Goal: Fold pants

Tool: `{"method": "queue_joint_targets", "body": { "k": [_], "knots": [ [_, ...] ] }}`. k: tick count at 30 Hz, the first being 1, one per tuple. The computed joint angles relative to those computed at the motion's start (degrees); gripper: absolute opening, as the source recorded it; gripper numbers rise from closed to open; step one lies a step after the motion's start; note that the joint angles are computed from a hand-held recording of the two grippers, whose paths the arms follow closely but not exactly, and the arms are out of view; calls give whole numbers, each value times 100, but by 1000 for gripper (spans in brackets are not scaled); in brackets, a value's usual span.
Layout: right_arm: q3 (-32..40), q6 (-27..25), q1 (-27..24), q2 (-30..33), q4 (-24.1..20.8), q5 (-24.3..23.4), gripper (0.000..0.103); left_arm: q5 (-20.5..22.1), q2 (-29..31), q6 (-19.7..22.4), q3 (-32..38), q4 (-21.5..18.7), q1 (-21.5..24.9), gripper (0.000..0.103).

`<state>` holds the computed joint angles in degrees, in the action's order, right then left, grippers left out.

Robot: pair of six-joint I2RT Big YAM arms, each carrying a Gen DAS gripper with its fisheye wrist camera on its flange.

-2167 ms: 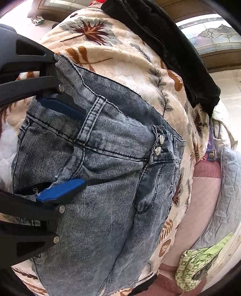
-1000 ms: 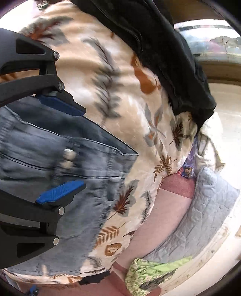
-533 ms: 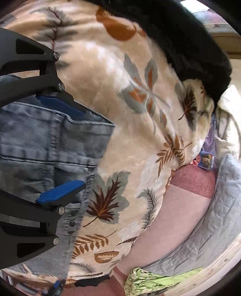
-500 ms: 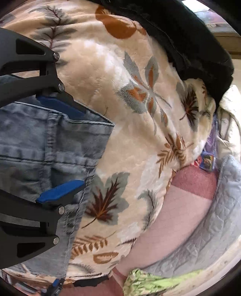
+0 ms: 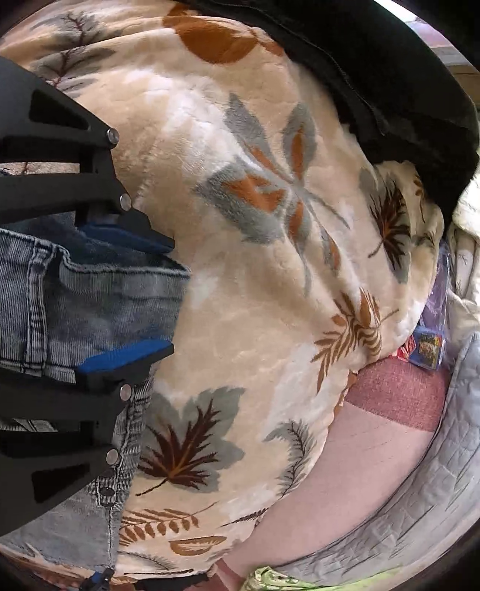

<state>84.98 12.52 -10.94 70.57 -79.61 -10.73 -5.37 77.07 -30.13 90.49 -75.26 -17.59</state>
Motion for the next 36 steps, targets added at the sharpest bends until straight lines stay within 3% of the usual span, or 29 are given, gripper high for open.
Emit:
{"method": "queue_joint_targets", "body": {
  "k": [1,2,5,8,10,12,14,15,16,19,23,28,32,36],
  "knots": [
    [34,-36,6,11,-35,12,46,-52,43,78,50,-60,-44,14],
    [74,-88,11,35,-94,22,43,-122,117,125,117,-161,-76,5],
    [159,-187,6,35,-159,16,35,-287,182,124,157,-248,-131,5],
    [225,-256,4,60,-165,79,37,-256,188,70,136,-211,-122,5],
    [238,-169,-42,89,-174,149,61,-278,175,115,101,-180,-136,5],
    [165,-18,-121,84,-4,143,64,-183,174,176,81,-158,-104,5],
    [164,-29,-136,202,-9,-59,57,-80,169,86,57,-109,-44,6],
    [146,-32,-99,200,43,3,36,-88,169,86,50,-94,-46,5],
    [129,-18,-58,182,102,72,30,-178,195,142,79,-131,-79,5],
    [125,-109,102,68,171,254,17,-495,255,267,177,-232,-198,3],
    [207,-93,134,-214,231,306,17,-555,85,75,245,-143,-206,3],
    [173,-49,-38,-803,294,52,17,-744,-590,-50,322,-24,-428,3],
    [56,-88,-436,-1519,258,-406,17,-964,-1343,-327,370,-116,-750,3],
    [-184,-743,-1175,-2339,-20,-1180,17,-1477,-2275,-728,221,-461,-1540,3]
  ]
}}
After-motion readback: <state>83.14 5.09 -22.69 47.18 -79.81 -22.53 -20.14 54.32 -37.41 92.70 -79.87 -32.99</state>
